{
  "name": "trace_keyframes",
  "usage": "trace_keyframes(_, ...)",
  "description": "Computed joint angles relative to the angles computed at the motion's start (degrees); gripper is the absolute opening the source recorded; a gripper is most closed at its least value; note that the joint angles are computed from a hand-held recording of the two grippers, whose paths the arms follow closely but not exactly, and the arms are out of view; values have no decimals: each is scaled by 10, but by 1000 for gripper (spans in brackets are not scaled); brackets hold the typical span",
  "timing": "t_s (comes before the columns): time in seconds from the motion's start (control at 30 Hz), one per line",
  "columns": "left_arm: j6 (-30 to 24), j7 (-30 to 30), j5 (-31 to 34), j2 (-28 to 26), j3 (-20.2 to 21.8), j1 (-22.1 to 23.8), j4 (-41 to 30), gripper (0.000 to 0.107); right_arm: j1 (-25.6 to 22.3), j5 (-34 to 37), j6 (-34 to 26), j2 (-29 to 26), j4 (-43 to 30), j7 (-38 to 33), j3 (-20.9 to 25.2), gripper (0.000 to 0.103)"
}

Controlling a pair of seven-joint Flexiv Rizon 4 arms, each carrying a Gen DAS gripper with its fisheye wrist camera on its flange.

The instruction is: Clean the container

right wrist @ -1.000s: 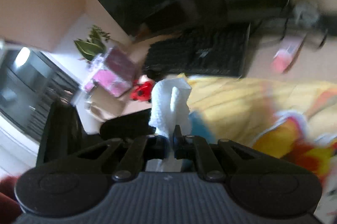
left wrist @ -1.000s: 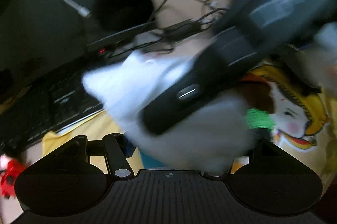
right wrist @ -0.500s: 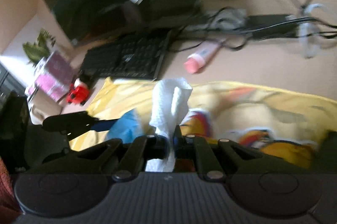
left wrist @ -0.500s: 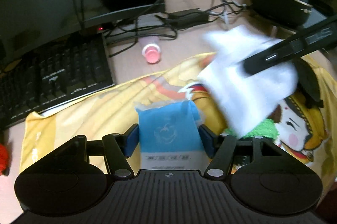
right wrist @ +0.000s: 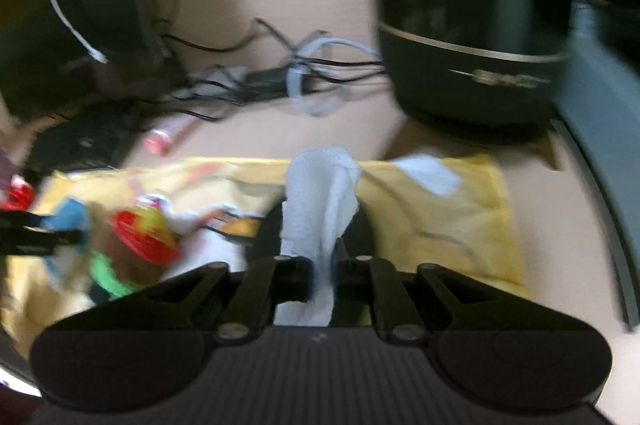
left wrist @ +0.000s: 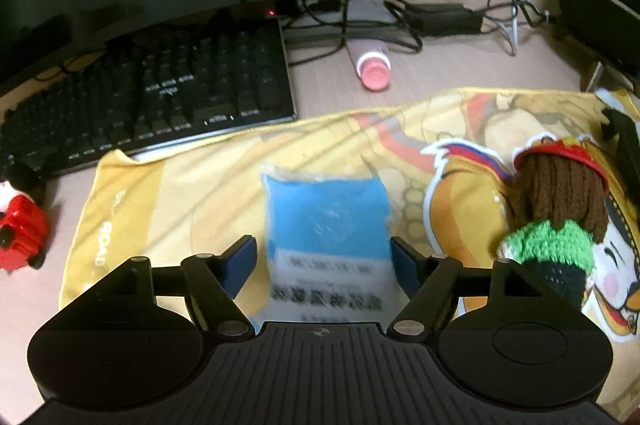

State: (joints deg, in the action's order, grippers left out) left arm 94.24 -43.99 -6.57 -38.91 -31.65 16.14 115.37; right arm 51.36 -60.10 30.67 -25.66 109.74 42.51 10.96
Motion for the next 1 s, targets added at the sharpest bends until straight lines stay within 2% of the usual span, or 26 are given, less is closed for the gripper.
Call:
trace_keyframes(0.1,-1,-4,-1,3,5,-4,2,82,6,54,-46,-2,2,-16,12,12)
trace_keyframes(0.3,-20,-8,-12,9,26,-24,-3,87,-11,53,-8,-24,8,-19,0,12)
trace_keyframes(0.43,-28,-3,-24,11,29,-25,-2,88,-28,-76,131,-27,14,56,-35,10)
trace_keyframes(0.5,-28,-3,-30,11,30,-26,-2,88,-34,-113,174,-41,-7,39,-42,10)
trace_keyframes(0.53,-27,-3,-33,12,30,-26,-1,89,-32,-108,170,-49,-22,11,-41,10)
trace_keyframes(0.63,-23,0,-39,15,7,-5,8,92,-25,-82,152,-55,-33,-27,-41,10)
trace_keyframes(0.73,1,7,-27,22,-24,24,26,93,-18,-23,109,-50,-27,-53,-30,10)
trace_keyframes(0.9,47,-4,18,40,-55,54,45,94,-15,42,80,-36,3,-57,-14,14)
trace_keyframes(0.93,54,-3,25,42,-72,67,51,95,-14,47,80,-33,8,-54,-13,14)
trace_keyframes(1.0,39,-8,55,32,-147,125,58,98,-14,52,83,-29,18,-47,-11,15)
